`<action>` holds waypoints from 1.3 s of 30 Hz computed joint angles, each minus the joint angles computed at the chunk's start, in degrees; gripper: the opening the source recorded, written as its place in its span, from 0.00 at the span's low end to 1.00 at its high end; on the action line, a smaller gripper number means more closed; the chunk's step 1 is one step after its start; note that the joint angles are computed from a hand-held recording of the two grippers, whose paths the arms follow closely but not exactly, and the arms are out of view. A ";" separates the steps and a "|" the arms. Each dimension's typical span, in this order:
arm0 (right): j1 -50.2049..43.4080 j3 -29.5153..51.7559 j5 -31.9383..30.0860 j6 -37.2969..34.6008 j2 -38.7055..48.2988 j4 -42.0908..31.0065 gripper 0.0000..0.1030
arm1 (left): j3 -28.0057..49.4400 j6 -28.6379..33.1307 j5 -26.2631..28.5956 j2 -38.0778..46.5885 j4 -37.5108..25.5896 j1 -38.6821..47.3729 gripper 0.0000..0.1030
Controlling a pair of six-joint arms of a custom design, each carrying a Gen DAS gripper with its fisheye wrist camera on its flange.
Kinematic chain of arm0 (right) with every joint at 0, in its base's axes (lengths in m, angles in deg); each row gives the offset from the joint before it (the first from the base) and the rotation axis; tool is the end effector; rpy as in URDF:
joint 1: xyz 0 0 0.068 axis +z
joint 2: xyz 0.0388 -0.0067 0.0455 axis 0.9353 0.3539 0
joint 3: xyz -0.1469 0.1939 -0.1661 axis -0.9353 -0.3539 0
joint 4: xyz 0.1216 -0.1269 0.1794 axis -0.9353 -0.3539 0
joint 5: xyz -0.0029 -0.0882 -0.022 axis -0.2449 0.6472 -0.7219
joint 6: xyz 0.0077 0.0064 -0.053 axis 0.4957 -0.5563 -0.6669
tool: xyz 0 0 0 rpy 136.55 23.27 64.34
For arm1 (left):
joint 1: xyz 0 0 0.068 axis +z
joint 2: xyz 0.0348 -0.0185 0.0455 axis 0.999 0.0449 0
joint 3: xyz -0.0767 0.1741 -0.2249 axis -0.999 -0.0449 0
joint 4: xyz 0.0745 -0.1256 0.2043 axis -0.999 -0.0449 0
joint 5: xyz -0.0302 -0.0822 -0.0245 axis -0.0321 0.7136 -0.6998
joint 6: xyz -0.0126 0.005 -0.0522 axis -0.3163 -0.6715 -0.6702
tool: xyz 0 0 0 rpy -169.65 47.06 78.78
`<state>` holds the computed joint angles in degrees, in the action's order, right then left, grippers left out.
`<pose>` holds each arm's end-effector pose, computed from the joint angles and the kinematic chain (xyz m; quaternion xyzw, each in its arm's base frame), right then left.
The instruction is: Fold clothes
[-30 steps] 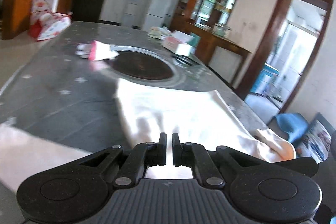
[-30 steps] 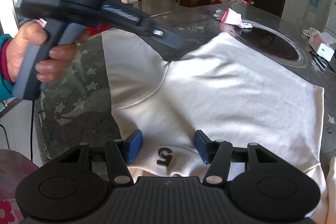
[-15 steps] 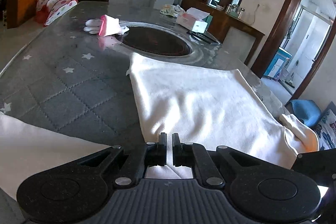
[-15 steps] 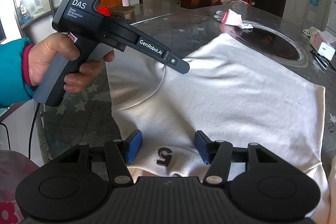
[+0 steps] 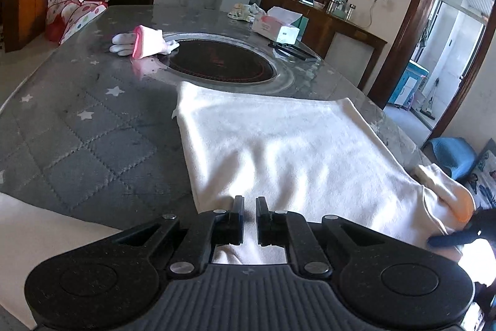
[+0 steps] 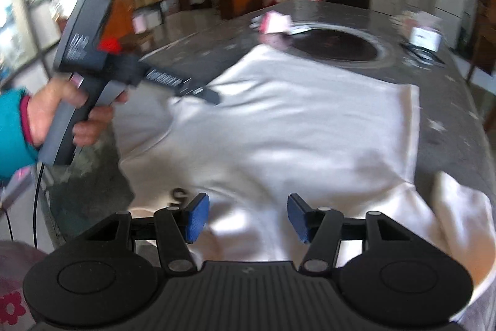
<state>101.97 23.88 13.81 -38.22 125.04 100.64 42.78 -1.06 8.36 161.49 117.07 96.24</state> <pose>0.2023 0.1311 0.1299 -0.2227 0.8941 0.1394 0.3626 0.3047 0.0300 0.0947 0.0909 0.9022 -0.1729 0.3846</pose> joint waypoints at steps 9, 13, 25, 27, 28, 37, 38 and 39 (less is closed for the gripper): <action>-18.86 -3.66 7.76 2.53 -5.42 2.39 0.52 | -2.12 0.53 -1.63 -2.40 1.00 -1.59 0.25; -27.73 -0.49 3.28 2.53 0.20 2.17 0.50 | -4.85 2.00 -1.91 -5.59 2.17 -3.14 0.31; -31.69 -1.94 0.26 5.60 3.73 8.08 0.03 | -7.56 5.01 0.56 -11.00 -1.30 -15.04 0.44; -30.91 -4.30 2.39 5.53 -0.37 9.68 0.03 | -7.34 4.52 0.02 -10.18 -1.10 -17.58 0.44; -30.74 -5.55 3.69 5.50 -2.69 10.10 0.03 | -7.44 4.37 -0.35 -9.79 -0.71 -18.82 0.44; -34.69 -17.02 14.42 6.73 -16.98 11.12 0.07 | -9.73 7.18 -1.59 -7.10 2.18 -24.93 0.44; -35.83 -17.89 14.62 6.92 -15.86 11.55 0.08 | -9.81 7.55 -1.50 -6.76 2.05 -25.04 0.44; -37.06 -18.56 14.77 7.00 -14.37 12.29 0.09 | -9.95 7.90 -1.59 -6.49 2.02 -25.13 0.45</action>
<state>64.91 5.32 28.58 -31.22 110.67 112.92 32.83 6.85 6.77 155.00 119.09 71.11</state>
